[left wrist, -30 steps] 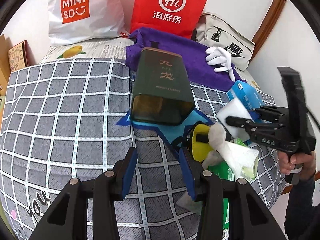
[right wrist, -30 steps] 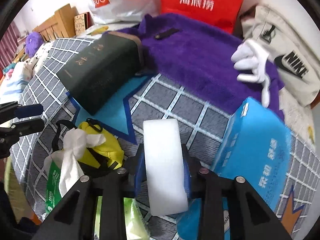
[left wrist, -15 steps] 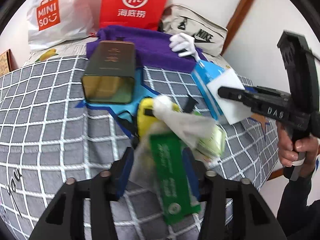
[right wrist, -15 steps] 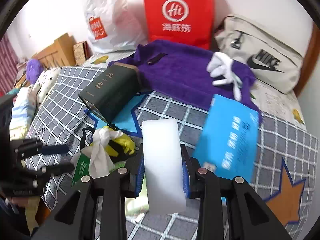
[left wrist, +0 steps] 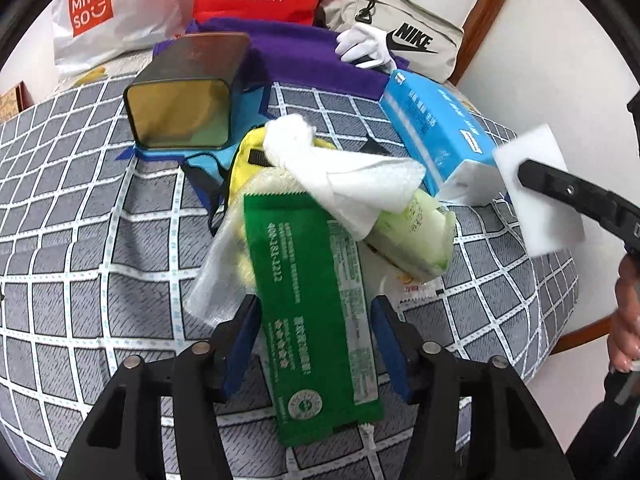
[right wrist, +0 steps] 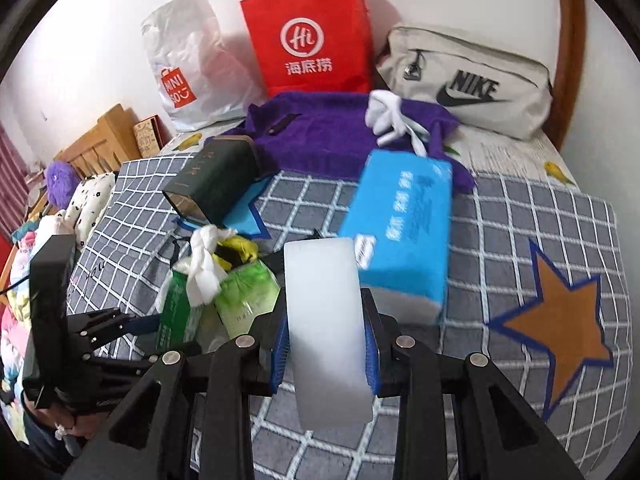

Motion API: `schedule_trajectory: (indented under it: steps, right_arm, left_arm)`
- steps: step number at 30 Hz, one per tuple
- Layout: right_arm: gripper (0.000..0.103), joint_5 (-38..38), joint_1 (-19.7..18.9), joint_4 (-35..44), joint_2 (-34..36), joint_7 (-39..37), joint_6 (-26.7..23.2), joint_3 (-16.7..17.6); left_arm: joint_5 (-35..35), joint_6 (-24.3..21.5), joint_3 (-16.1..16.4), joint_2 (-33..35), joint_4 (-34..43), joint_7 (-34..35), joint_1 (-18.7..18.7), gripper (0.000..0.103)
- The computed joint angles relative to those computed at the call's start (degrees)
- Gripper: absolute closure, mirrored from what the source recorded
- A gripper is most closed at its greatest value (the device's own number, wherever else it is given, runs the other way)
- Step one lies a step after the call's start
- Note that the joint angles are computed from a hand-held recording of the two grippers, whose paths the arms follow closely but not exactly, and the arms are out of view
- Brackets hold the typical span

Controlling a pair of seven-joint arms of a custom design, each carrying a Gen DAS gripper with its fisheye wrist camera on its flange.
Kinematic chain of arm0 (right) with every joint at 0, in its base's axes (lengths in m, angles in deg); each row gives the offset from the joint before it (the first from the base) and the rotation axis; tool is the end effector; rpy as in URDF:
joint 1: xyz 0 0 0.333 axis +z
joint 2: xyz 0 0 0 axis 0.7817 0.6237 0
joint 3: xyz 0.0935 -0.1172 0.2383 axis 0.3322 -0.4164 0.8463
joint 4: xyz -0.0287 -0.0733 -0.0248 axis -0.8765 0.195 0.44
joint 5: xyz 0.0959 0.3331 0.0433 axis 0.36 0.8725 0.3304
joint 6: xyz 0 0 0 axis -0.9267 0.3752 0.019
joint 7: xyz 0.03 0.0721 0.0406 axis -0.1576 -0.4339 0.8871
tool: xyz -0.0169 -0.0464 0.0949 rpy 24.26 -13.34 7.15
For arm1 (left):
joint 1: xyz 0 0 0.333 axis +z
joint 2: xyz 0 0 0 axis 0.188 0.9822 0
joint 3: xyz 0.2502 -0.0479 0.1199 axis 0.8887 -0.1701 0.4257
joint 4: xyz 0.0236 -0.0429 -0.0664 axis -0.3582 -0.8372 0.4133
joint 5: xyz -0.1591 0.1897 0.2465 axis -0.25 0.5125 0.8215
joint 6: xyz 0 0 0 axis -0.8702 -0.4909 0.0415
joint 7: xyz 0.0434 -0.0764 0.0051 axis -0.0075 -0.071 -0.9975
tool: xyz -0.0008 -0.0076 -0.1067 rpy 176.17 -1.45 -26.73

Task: Organize soft objects
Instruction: 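Lift the green wet-wipe packet with the left tool while the right tool holds the sponge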

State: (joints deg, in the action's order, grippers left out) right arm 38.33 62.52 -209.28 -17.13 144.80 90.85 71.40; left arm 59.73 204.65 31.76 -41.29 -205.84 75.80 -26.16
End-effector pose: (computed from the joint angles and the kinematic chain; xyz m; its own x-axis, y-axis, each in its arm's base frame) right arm 0.5270 0.2414 0.3636 0.3380 -0.9236 -0.1809 -0.7957 -0.1777 -0.5791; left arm 0.4858 -0.3383 0.2960 -0.0937 -0.9718 0.2165 -0.8729 -0.0244 -0.4872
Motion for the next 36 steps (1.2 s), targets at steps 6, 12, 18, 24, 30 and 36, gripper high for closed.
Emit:
schedule_trajectory:
  steps: [6, 12, 18, 24, 30, 36]
  right_arm:
    - [0.072, 1.61, -1.09, -1.69, -0.83, -1.2, 0.53, 1.02]
    - [0.071, 1.67, -0.63, -1.18, 0.02, -1.35, -0.05, 0.54]
    - [0.071, 2.69, -1.16, -0.61, 0.35, -2.35, -0.7, 1.45]
    - [0.071, 2.98, -0.73, -0.22, -0.18, -2.12, -1.33, 0.97]
    - [0.071, 3.76, -0.1, 0.88, -0.38, -2.99, -2.78, 0.43]
    - [0.071, 5.0, 0.45, 2.53, -0.09, -4.12, -4.31, 0.19]
  left_arm:
    - [7.01, -7.13, 3.83, 2.57, 5.65, -5.09, -4.64, 0.04]
    - [10.05, -5.46, -0.76, -0.83, 2.04, -5.46, 0.89, 0.065]
    - [13.24, -1.94, -1.77, -5.13, -2.15, -7.48, 3.3, 0.065]
    - [5.06, 4.05, -8.05, -8.7, -7.16, -0.31, 9.99, 0.065]
    - [-8.16, 6.62, -18.86, -10.1, -8.67, 13.43, 18.43, 0.065]
    - [-15.84, 7.37, -26.02, -10.14, -8.52, 20.53, 25.14, 0.065]
